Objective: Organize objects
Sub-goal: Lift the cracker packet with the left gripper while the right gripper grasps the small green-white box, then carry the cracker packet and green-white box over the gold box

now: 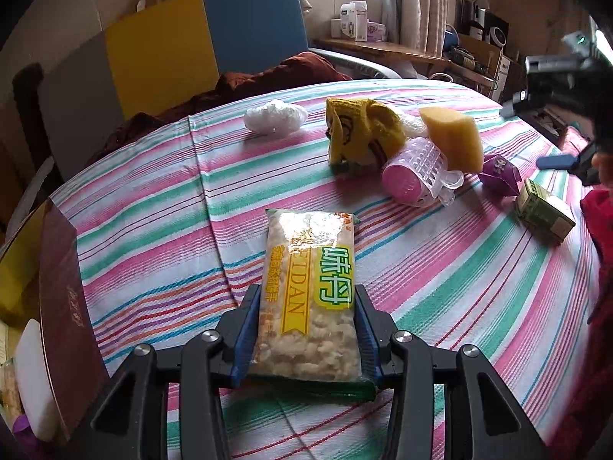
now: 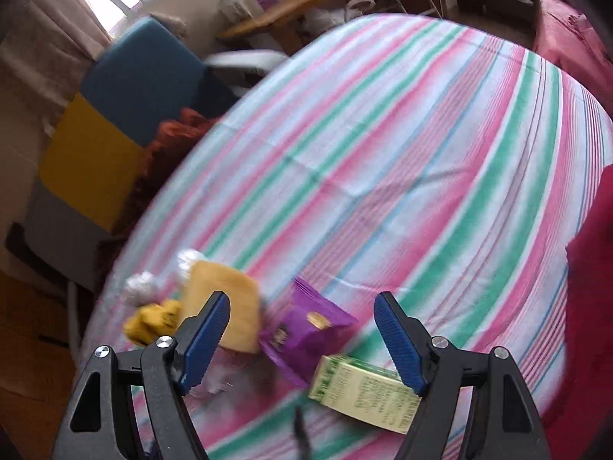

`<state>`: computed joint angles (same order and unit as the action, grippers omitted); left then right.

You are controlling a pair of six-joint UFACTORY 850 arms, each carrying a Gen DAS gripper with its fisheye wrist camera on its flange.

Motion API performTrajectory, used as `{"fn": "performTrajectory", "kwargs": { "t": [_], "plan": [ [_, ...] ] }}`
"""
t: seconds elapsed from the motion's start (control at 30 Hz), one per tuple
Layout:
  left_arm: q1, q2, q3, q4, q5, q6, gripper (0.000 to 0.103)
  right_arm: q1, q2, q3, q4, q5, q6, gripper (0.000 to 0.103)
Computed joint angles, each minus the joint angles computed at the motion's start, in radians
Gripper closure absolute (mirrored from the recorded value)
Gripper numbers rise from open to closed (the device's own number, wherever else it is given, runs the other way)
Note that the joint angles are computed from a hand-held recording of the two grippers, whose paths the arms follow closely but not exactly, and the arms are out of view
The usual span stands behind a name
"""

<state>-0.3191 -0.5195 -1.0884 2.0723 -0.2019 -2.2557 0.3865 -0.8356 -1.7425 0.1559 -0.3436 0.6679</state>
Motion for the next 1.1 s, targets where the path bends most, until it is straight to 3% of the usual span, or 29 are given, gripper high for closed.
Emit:
{"fn": "performTrajectory", "kwargs": {
  "t": [0.07,0.23,0.33,0.4,0.47,0.6,0.73,0.77,0.87,0.97,1.1],
  "plan": [
    [0.005,0.001,0.003,0.052,0.005,-0.052,0.056,0.004,-0.023,-0.037,0.013,-0.049,-0.045,0.024],
    [0.015,-0.001,0.005,0.181,0.017,-0.184,0.056,0.040,-0.045,-0.093,-0.255,-0.131,0.113,0.026],
    [0.018,-0.004,0.001,0.206,0.021,-0.208,0.056,0.034,-0.011,-0.045,-0.217,-0.105,0.097,0.026],
    [0.020,-0.004,0.002,0.241,0.024,-0.244,0.056,0.029,-0.002,-0.039,-0.155,-0.129,0.006,0.026],
    [0.022,-0.003,0.003,0.277,0.027,-0.281,0.056,0.038,-0.015,-0.075,-0.186,-0.221,-0.083,0.026],
    [0.024,-0.002,0.005,0.311,0.028,-0.318,0.056,0.073,-0.115,-0.246,-0.336,-0.493,-0.245,0.026],
    [0.022,-0.002,0.005,0.299,0.026,-0.306,0.056,0.074,-0.151,-0.290,-0.349,-0.574,-0.344,0.026],
    [0.023,-0.001,0.006,0.311,0.027,-0.318,0.056,0.072,-0.163,-0.303,-0.337,-0.586,-0.362,0.029],
    [0.026,0.000,0.007,0.352,0.032,-0.361,0.056,0.071,-0.191,-0.328,-0.306,-0.620,-0.409,0.057],
    [0.028,0.001,0.008,0.374,0.036,-0.379,0.056,0.080,-0.158,-0.274,-0.317,-0.595,-0.419,0.074],
    [0.041,0.009,0.012,0.555,0.058,-0.559,0.057,0.090,-0.066,-0.142,-0.324,-0.523,-0.411,0.074]
  ]
}}
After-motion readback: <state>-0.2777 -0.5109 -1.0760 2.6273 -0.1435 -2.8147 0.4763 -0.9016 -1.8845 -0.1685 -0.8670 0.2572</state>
